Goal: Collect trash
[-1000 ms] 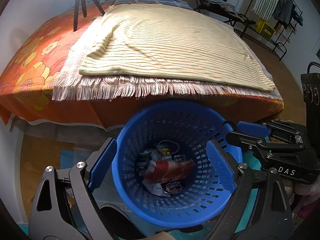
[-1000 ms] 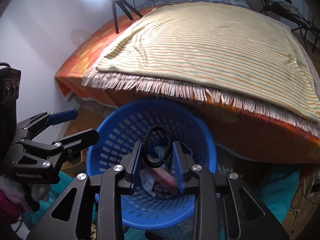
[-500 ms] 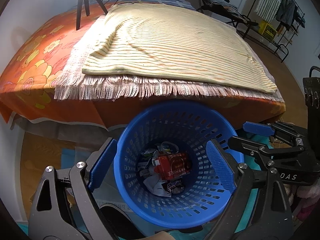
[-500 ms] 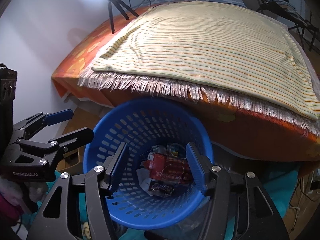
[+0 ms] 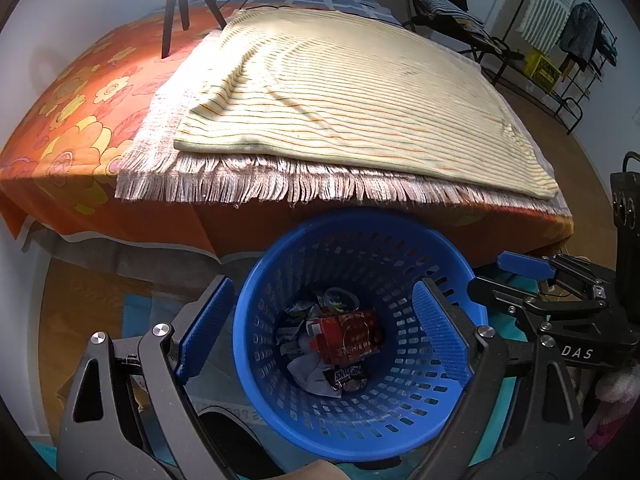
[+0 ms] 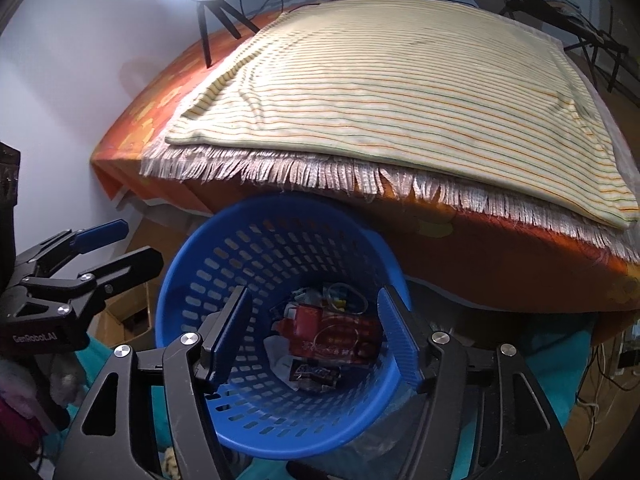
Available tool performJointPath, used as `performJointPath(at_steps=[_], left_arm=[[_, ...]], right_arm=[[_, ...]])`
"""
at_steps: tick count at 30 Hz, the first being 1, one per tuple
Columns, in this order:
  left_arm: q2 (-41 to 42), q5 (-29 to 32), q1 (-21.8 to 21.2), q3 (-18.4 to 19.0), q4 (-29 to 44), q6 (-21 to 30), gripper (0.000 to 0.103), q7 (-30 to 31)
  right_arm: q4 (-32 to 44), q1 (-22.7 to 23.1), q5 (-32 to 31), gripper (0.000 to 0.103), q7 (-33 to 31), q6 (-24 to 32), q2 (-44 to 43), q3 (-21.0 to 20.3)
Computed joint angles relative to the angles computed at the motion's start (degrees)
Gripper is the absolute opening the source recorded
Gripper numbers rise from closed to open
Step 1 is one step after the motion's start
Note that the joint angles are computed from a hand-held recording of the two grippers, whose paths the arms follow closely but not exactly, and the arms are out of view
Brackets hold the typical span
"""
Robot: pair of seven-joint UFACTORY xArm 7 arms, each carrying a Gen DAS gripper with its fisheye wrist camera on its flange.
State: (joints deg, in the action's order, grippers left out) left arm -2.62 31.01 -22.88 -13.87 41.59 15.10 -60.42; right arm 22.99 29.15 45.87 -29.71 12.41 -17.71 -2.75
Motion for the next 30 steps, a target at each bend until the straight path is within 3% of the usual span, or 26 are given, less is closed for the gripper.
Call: performJointPath(at_steps=[11,22,26,30], left_arm=[[-1.86,2.90,1.41,-0.47,0.93,0.08,0.093,-3.69],[-9.77,9.92,5.28,-4.54,3.18,1.95,0.093,-9.45],[-13.96,8.33,6.41,-5.81,2.96,2.11,0.093,-7.17],[-18.79,4.95,7.06,-7.24,2.51,2.17,0.096,-2.88]], right_arm=[[-0.85,-3.69,-8.13,0.067,8.57,-0.72,-2.61,1.83],[-2.00,-10.41,-25.32,0.068,24.79,2.48,-12.25,6.32],[-2.52,-13.93,-32.00,0.069,30.90,4.15,-18.35,9.72],[-3.25,-15.90,-36.49,0.077,36.71,6.55,-25.75,11.87]])
